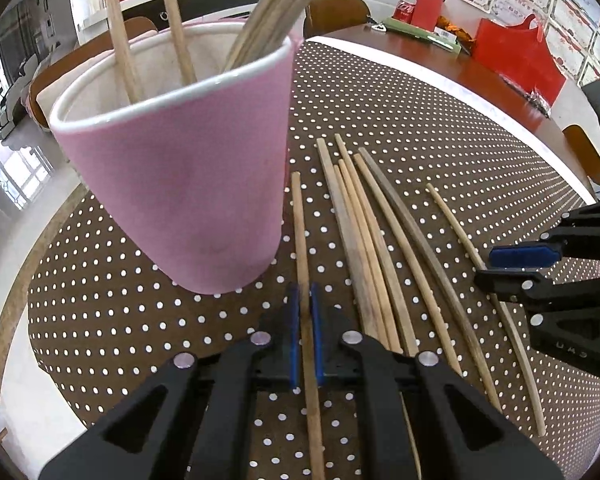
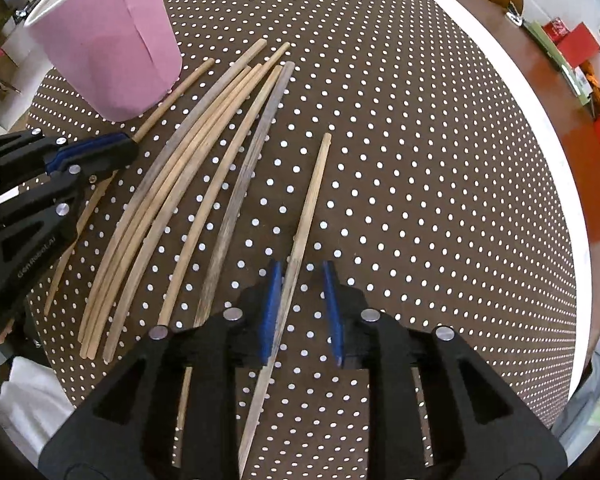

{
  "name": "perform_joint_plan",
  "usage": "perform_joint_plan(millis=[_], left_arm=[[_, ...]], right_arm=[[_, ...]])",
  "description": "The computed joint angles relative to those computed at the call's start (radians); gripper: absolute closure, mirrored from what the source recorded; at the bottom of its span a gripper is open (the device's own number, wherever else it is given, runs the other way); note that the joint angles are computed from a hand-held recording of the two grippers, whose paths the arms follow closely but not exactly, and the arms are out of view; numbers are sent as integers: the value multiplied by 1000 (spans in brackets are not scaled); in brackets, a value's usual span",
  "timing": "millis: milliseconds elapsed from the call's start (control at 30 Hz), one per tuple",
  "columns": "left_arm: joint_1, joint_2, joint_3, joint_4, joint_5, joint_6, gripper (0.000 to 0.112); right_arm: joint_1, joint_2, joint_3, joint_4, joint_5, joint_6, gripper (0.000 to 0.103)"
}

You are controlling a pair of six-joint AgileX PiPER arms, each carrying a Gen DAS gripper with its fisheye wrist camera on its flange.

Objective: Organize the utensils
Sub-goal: 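Lift both held chopsticks upright toward the pink cup opening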

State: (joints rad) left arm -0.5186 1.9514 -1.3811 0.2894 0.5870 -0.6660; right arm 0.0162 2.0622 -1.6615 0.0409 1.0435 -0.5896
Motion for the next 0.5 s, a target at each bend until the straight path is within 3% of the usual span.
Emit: perform_joint_plan(millis=[67, 233, 367, 500], left_arm=[[-1, -3, 7, -17, -17, 9, 106], [-16, -39, 63, -17, -97, 0, 107], [-40, -109, 150, 41, -197, -42, 107], [-62, -191, 240, 231, -304, -215, 107]], right_arm=[[-35, 24, -39, 68, 39, -48, 93], [-89, 12, -14, 145, 3, -110, 97], [-181, -47, 45, 317, -40, -232, 97], [-260, -128, 140, 482, -74, -374, 97]])
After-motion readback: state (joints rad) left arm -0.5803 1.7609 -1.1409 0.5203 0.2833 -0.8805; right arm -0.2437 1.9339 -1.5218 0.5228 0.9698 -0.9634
